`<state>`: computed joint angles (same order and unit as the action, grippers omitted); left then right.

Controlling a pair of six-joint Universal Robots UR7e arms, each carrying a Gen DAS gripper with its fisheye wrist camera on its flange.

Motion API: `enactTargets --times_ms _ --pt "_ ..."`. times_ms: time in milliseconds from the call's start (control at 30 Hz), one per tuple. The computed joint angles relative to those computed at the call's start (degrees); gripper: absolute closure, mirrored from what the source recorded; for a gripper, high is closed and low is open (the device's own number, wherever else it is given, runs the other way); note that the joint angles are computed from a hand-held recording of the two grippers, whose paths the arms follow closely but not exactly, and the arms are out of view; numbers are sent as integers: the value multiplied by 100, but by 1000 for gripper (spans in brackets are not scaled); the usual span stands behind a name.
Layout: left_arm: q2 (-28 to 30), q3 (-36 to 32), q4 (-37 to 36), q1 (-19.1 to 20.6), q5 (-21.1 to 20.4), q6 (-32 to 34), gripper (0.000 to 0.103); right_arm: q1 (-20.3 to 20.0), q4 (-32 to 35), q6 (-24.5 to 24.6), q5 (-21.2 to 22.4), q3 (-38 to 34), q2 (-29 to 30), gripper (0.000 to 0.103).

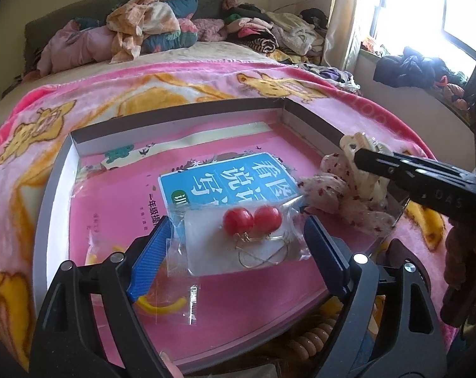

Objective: Organize jewelry
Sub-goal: 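Drop the red earring card into the box with the left tool while the right carries the claw clip, then lower the white claw clip into the grey box and open the right tool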

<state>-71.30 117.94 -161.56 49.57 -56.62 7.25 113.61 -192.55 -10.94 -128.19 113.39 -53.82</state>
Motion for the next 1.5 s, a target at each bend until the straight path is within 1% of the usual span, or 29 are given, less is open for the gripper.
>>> enactTargets --times_ms 133,200,267,400,467,600,667,767,1167,1500 --pt "2 -15 -5 14 -13 -14 23 -18 -85 -6 53 70 8 67" --pt "-18 -10 -3 18 -20 -51 23 -17 -102 -18 117 103 -2 65" --pt "-40 -6 5 22 -20 -80 22 -3 -159 -43 127 127 2 58" --pt "-96 27 -39 7 6 -75 19 54 -303 -63 92 194 6 54" --pt "-127 40 -55 -7 25 -74 17 86 -418 -57 88 257 -16 47" --pt "-211 80 -88 -25 66 -106 13 175 -610 -99 21 349 -55 41" --pt "-279 116 -96 -40 83 -145 12 226 -696 -110 -40 389 -73 35" --pt "-361 169 -151 -65 120 -181 12 294 -837 -94 -69 469 -114 30" --pt "-773 421 -352 -186 245 -318 12 542 -1187 -63 -244 669 -205 21" --pt "-1175 766 -716 -342 444 -311 12 745 -1341 -36 -329 906 -323 20"
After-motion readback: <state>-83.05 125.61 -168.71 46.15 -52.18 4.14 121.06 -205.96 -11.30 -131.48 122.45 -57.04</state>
